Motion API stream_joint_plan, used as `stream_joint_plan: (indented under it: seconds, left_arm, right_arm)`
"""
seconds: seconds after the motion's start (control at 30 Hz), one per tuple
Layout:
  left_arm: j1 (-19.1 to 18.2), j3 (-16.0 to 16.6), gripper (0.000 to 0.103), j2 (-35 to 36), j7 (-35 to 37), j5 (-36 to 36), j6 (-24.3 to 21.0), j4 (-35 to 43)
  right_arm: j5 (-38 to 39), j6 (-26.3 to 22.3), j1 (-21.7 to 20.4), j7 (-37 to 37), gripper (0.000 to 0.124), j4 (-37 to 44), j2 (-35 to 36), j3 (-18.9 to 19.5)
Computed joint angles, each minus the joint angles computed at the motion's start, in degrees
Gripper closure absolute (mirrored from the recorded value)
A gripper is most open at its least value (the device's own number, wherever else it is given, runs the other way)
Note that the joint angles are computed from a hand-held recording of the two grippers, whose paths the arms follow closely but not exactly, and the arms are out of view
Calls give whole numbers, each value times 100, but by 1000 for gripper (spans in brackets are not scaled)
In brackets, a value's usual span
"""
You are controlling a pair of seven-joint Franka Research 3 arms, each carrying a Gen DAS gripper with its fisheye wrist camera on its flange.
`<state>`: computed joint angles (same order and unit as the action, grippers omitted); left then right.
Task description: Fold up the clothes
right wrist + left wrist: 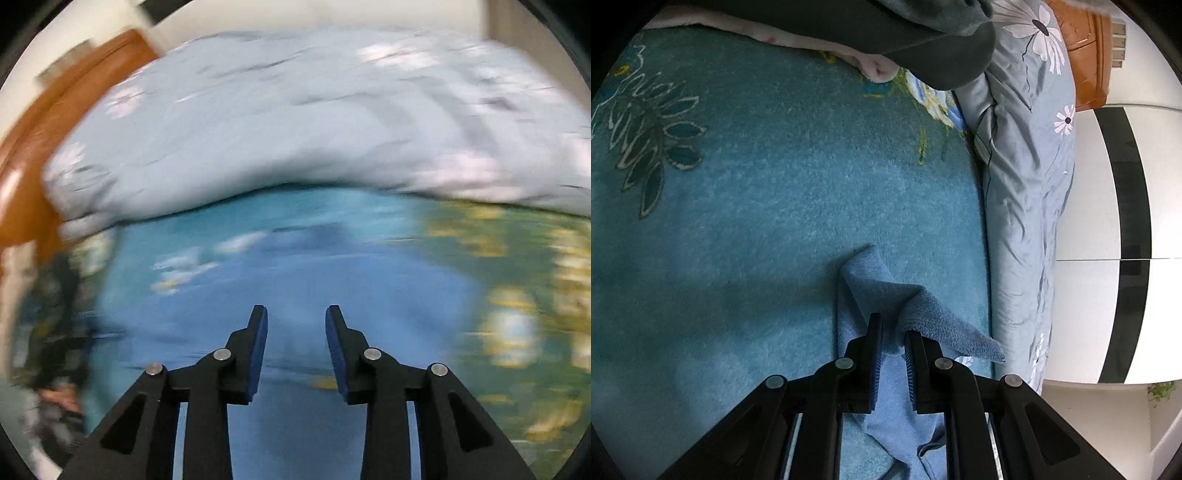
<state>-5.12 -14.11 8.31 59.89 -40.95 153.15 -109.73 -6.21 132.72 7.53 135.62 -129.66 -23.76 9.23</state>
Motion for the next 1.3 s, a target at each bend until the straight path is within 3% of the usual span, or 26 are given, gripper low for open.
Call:
stream_joint_plan:
  seconds: [0.1, 0.17, 0.33, 0.53, 0.7, 0.73, 0.8, 0.9, 1.03, 1.13, 1.3]
  left_arm:
    - [-13, -13, 90, 11, 22, 49, -58, 34]
    - [10, -45, 87, 19, 139, -101, -146, 55]
    - [85, -143, 61, -62, 950, -997, -440, 97]
    - [-150, -94, 49, -387, 1962, -1382, -691, 102]
    - [-541, -198, 49, -155, 2719, -926, -1391, 610]
    - [-590, -241, 49, -46, 2809, -935, -1494, 740]
    - [-689, -372, 51, 278, 2979, -985, -1691, 1115]
    - [-833, -572, 51, 857, 3132, -764, -1982, 1806]
    - [-1160, -594, 51, 1709, 2493, 493, -2526, 2846]
    - [-1264, -566, 51, 1941, 2022, 1208, -2759, 3043]
    - [-1035, -745, 63, 1844, 1993, 1217, -2514, 2626]
  right_arm:
    - [-35, -592, -129, -125, 84, -662, -790, -164]
    - [191, -642, -158, -208, 84, -1085, -1121, -242]
    - [672, -51, -168, -273, 84, -1585, -1167, -236]
    - [603, 448, -355, -186, 84, -1760, -1049, -44]
    - [460, 568, -369, -135, 87, -1766, -1020, 68]
    - [459, 612, -359, -142, 91, -1777, -1004, 59]
    - [458, 678, -334, -164, 111, -1786, -999, 51]
    - [255, 531, -347, -242, 113, -1651, -942, 156]
    - [-25, 312, -319, -299, 114, -1509, -928, 252]
    - [-259, 211, -392, -103, 115, -1527, -1062, 368]
    - [-423, -76, -334, 22, 118, -1665, -1129, 400]
